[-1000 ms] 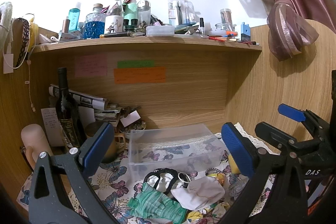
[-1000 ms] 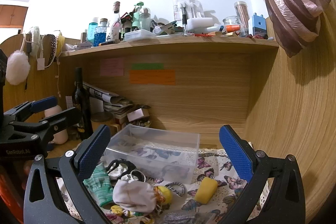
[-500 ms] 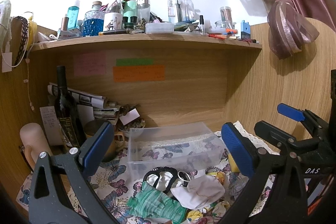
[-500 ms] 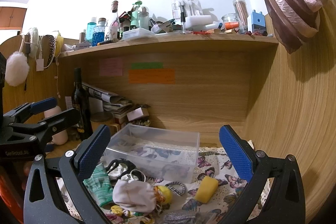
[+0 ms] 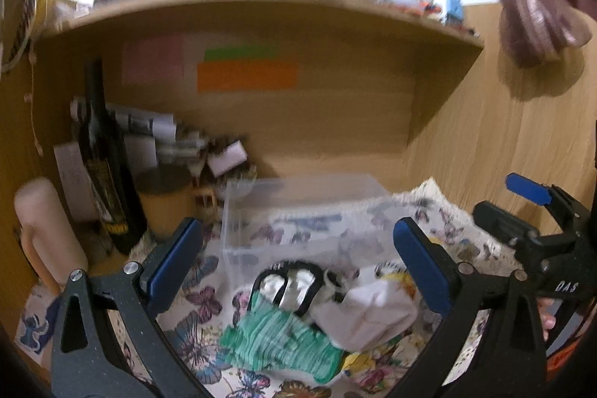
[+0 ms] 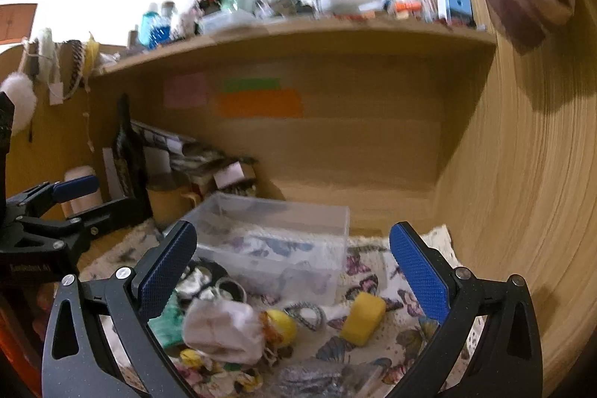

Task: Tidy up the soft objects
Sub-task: 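Grasp the green striped cloth with the left tool while the right tool grasps the yellow sponge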

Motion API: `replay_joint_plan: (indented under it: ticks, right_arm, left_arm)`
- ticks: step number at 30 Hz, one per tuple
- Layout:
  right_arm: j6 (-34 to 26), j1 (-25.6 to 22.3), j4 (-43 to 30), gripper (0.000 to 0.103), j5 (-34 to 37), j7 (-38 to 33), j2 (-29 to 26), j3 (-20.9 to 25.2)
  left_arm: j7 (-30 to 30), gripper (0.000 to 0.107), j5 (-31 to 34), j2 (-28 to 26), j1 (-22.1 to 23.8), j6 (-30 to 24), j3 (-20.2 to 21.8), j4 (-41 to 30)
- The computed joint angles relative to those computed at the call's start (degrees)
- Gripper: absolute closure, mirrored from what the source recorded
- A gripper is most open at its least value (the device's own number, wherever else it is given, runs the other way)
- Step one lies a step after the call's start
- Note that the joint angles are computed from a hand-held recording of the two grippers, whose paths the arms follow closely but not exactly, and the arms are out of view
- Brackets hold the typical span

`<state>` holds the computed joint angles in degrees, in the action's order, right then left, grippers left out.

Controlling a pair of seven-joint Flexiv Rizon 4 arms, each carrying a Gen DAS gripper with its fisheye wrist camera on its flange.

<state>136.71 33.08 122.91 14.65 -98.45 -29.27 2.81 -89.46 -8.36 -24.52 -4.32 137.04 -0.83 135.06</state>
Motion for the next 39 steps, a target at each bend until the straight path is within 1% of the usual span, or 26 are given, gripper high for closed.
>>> replay_joint_plan:
  ticks: [4, 9, 12, 14, 15, 16, 18, 20, 22, 23, 24, 26, 27, 28, 29, 30, 31, 32, 33, 34, 36, 39]
  right_arm:
    - [-4.7, 0.8, -1.0, 0.000, 2.2, -0.1, -0.6, -2.0]
    - [-11.0, 2.5, -2.4, 0.000, 5.1, 0.3, -1.8, -6.2]
    - [-15.0, 2.8, -3.0, 0.000, 5.2, 1.7, -2.6, -8.4]
    - [-17.7, 3.4, -3.3, 0.000, 4.8, 2.8, -3.1, -10.2]
    - [-19.0, 3.3, -3.5, 0.000, 4.1, 3.6, -3.6, -10.9]
    - [-19.8, 2.9, -3.6, 0.000, 3.2, 4.6, -4.0, -11.0]
    - [-21.5, 0.8, -3.7, 0.002, 0.4, 6.8, -4.6, -10.1]
    - [-23.3, -2.8, -4.2, 0.009, -3.3, 9.3, -5.1, -7.7]
    - [-25.3, -5.6, -4.8, 0.015, -6.5, 11.5, -5.5, -5.9]
    - [-25.6, -7.1, -5.2, 0.016, -8.2, 12.5, -6.0, -4.7]
    - [-26.3, -9.7, -5.6, 0.016, -10.5, 13.6, -6.3, -2.4]
    - [-27.2, -12.5, -6.2, 0.021, -13.6, 15.6, -6.7, 0.0]
    - [-27.7, -14.0, -6.3, 0.022, -15.3, 16.4, -6.8, 1.3]
    - [-28.1, -15.0, -6.5, 0.026, -16.8, 17.0, -7.0, 2.1]
    - [-28.4, -15.4, -6.4, 0.033, -17.9, 17.7, -7.0, 2.3]
    - [-29.0, -15.5, -6.5, 0.037, -18.9, 18.4, -7.1, 2.3]
    - [-29.7, -16.0, -6.9, 0.048, -20.2, 19.1, -7.4, 2.8]
    - [-30.6, -16.8, -7.0, 0.060, -21.5, 19.6, -7.5, 3.4]
    - [-31.0, -17.9, -7.2, 0.064, -22.8, 20.1, -7.8, 4.4]
    - [-30.7, -18.4, -7.0, 0.064, -23.5, 20.5, -7.8, 4.8]
    - [-28.4, -16.8, -6.2, 0.065, -23.2, 21.2, -7.7, 3.0]
    - [-26.3, -17.5, -5.3, 0.067, -24.0, 22.2, -7.6, 3.3]
  left_arm:
    - [-2.0, 0.004, 1.8, -1.1, 3.2, -5.3, -0.9, -0.7]
    - [-5.9, 0.004, 7.0, -2.3, 9.0, -12.0, -3.3, -1.4]
    - [-6.5, 0.004, 7.2, -3.9, 9.5, -14.6, -3.2, -2.2]
    - [-6.8, 0.012, 7.5, -4.9, 10.2, -16.2, -3.6, -2.8]
    - [-6.9, 0.021, 8.3, -5.1, 11.3, -17.7, -4.4, -3.1]
    - [-7.0, 0.027, 9.2, -5.5, 12.5, -18.9, -5.4, -3.5]
    - [-7.5, 0.028, 10.1, -6.3, 13.9, -19.7, -6.5, -3.7]
    - [-8.1, 0.032, 10.8, -7.0, 14.8, -19.5, -7.4, -3.6]
    - [-8.7, 0.042, 12.4, -7.6, 16.8, -19.8, -9.1, -3.8]
    - [-9.1, 0.044, 13.2, -7.9, 17.8, -19.6, -9.9, -3.7]
    - [-9.5, 0.049, 13.8, -8.1, 18.5, -19.6, -10.6, -3.7]
    - [-9.9, 0.052, 13.7, -8.2, 17.9, -19.2, -10.1, -3.6]
    - [-10.0, 0.057, 13.6, -8.1, 17.2, -18.5, -9.5, -3.3]
    - [-10.0, 0.064, 13.6, -8.0, 16.9, -18.1, -9.2, -3.1]
    - [-10.0, 0.067, 13.6, -7.6, 16.4, -18.0, -8.8, -2.8]
    - [-9.9, 0.074, 13.4, -7.3, 15.7, -17.5, -8.2, -2.5]
    - [-9.9, 0.078, 13.4, -7.0, 15.4, -17.4, -7.9, -2.4]
    - [-9.9, 0.079, 13.3, -6.7, 15.0, -17.0, -7.6, -2.0]
    - [-10.0, 0.081, 13.4, -6.4, 14.7, -16.5, -7.3, -1.7]
    - [-10.0, 0.083, 13.1, -6.1, 14.2, -16.2, -6.9, -1.5]
    - [-9.9, 0.086, 12.7, -5.4, 13.4, -15.6, -6.0, -1.0]
    - [-10.2, 0.088, 13.3, -4.3, 13.8, -14.8, -5.9, -0.6]
